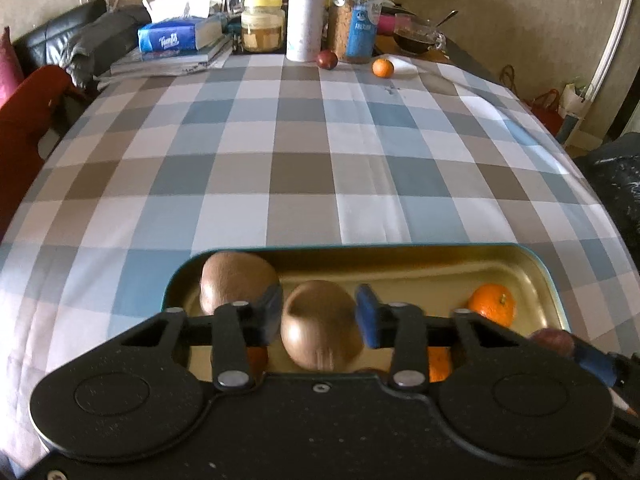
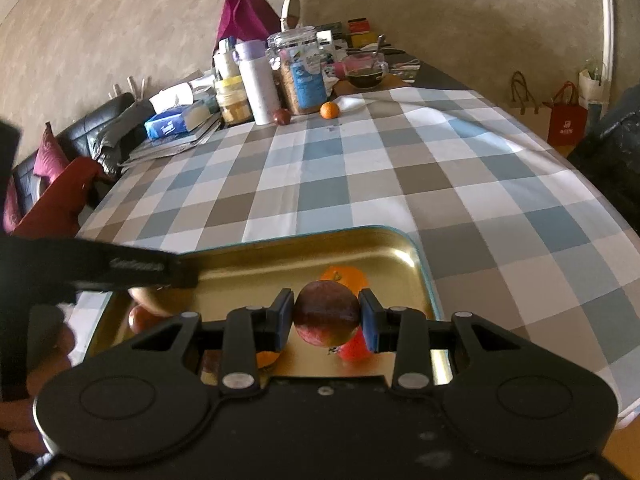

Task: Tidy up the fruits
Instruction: 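Carry the kiwi and the plum over the gold tray with both tools, then open both tools to release the kiwi and plum into the tray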

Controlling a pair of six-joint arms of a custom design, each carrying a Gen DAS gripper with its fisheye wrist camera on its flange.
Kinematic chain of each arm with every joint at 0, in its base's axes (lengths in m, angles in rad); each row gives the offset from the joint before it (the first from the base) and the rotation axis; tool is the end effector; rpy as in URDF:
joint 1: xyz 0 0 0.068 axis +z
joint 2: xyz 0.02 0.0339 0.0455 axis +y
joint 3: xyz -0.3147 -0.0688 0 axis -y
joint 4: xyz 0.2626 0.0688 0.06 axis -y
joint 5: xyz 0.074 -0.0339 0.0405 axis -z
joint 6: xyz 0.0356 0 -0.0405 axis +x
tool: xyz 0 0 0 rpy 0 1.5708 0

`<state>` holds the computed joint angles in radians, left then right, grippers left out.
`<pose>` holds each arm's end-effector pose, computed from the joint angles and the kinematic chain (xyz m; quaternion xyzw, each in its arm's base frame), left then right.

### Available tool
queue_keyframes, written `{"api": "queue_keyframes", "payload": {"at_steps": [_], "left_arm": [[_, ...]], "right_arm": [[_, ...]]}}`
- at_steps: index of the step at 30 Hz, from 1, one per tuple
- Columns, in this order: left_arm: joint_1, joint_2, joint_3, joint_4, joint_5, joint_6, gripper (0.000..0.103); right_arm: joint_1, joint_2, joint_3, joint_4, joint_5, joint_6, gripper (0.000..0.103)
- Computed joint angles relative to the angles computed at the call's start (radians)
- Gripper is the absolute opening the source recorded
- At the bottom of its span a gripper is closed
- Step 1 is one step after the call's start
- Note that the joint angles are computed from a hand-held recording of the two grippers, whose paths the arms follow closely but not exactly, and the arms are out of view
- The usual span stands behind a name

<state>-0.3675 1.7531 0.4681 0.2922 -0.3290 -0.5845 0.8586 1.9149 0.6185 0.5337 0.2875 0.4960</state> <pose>0.2538 -0.0854 0.0978 -0.1488 0.9350 0.0107 0.3218 0.2254 0.2457 0.0985 -0.1087 0.9052 0.1412 0.3858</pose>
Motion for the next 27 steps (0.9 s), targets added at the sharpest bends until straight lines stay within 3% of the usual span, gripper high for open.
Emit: {"api": "queue_keyframes", "payload": {"at_steps": [10,27], "left_arm": [[0.009,-0.014,0.009,-0.034,-0.021,0.007,0.048],[-0.105,-0.099,-0.065,-0.085,-0.148,-0.088,0.052]], "right_arm": [[0.030,0.021,0.022,0.017,0.025,-0.054,0.037],[0.038,-0.002,-0.014,0.010,0.014,0.002,0.037]]}}
